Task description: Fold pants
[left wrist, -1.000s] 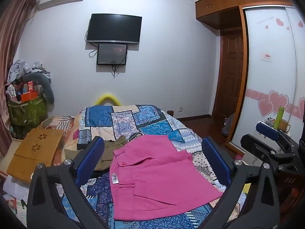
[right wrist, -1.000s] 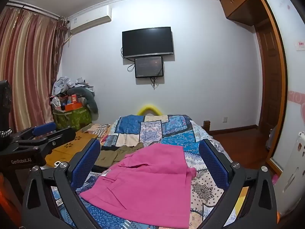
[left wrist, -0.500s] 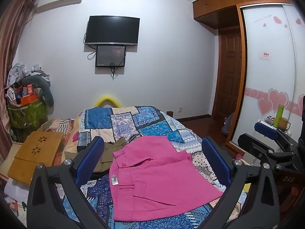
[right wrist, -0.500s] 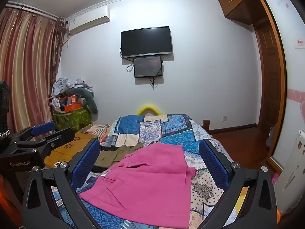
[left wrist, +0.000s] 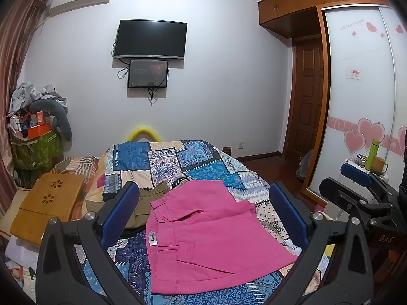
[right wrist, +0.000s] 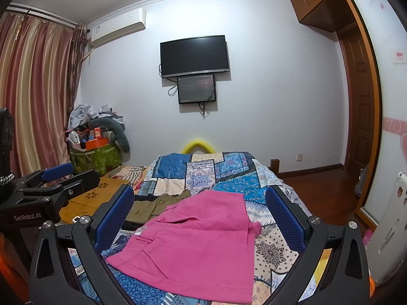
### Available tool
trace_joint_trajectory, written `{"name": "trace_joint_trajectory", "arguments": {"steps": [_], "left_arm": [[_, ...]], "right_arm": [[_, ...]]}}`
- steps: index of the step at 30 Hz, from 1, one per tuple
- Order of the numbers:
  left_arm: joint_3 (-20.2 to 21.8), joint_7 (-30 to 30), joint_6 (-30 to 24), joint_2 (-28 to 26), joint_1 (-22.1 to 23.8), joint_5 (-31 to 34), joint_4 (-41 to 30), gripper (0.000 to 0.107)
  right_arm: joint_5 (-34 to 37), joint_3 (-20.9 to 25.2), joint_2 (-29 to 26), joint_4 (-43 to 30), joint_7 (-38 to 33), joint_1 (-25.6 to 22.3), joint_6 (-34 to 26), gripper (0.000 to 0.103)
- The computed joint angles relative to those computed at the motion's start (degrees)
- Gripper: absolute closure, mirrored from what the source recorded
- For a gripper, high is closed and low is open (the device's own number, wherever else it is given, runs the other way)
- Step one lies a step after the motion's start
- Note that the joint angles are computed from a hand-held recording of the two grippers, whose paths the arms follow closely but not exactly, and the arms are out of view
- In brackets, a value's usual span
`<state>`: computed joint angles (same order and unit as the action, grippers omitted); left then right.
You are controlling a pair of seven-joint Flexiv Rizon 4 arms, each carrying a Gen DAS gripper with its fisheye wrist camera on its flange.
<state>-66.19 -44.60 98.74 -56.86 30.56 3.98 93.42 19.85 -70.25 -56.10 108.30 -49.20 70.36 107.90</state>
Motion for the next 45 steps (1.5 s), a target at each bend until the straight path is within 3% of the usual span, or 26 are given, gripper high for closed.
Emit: {"name": "trace_joint_trajectory", "arguments": {"steps": [45], "left_arm": [[0.04, 0.64, 0.26, -0.72, -0.40, 0.79, -0.50, 0.004]], "right_arm": [[-0.35, -0.04, 2.08, 0.64, -0.76, 0.30, -0.43, 0.000]]}}
